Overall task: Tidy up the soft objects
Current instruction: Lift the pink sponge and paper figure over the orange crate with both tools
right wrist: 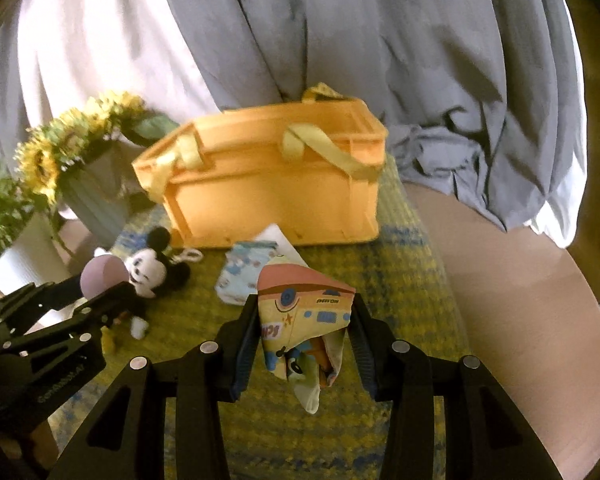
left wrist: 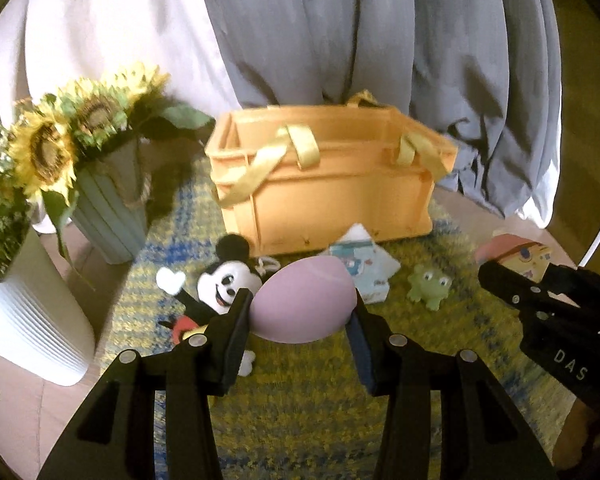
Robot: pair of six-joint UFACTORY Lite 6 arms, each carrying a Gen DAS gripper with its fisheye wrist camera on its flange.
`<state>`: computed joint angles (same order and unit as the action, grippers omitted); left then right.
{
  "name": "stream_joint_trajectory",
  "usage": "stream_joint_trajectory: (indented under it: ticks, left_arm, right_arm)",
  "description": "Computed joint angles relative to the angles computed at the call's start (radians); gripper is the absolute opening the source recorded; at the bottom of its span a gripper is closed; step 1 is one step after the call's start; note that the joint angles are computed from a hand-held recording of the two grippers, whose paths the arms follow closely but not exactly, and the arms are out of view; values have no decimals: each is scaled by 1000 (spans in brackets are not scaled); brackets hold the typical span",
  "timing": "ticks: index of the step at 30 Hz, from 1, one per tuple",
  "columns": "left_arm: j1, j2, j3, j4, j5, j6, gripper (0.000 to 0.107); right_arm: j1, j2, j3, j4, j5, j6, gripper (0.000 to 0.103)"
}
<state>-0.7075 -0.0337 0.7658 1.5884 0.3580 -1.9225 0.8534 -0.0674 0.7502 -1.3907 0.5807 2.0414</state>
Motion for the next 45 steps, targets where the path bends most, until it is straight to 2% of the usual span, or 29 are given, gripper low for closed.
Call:
stream_joint_trajectory:
  ticks: [12, 22, 31, 45]
  left_arm:
    - [-24, -107, 44, -131, 74, 153, 45]
    - [-14, -104, 137, -93, 110, 167, 45]
    - [42, -32, 278, -88, 78, 220, 45]
    - [102, 168, 553, -151, 70, 387, 45]
  right_arm:
    - [19, -61, 50, -77, 28, -18, 44]
    - [-10, -55, 144, -122, 22, -58, 44]
    - [-88, -1, 263, -120, -66, -117, 44]
    - [-216, 179, 537, 62, -156, -395, 44]
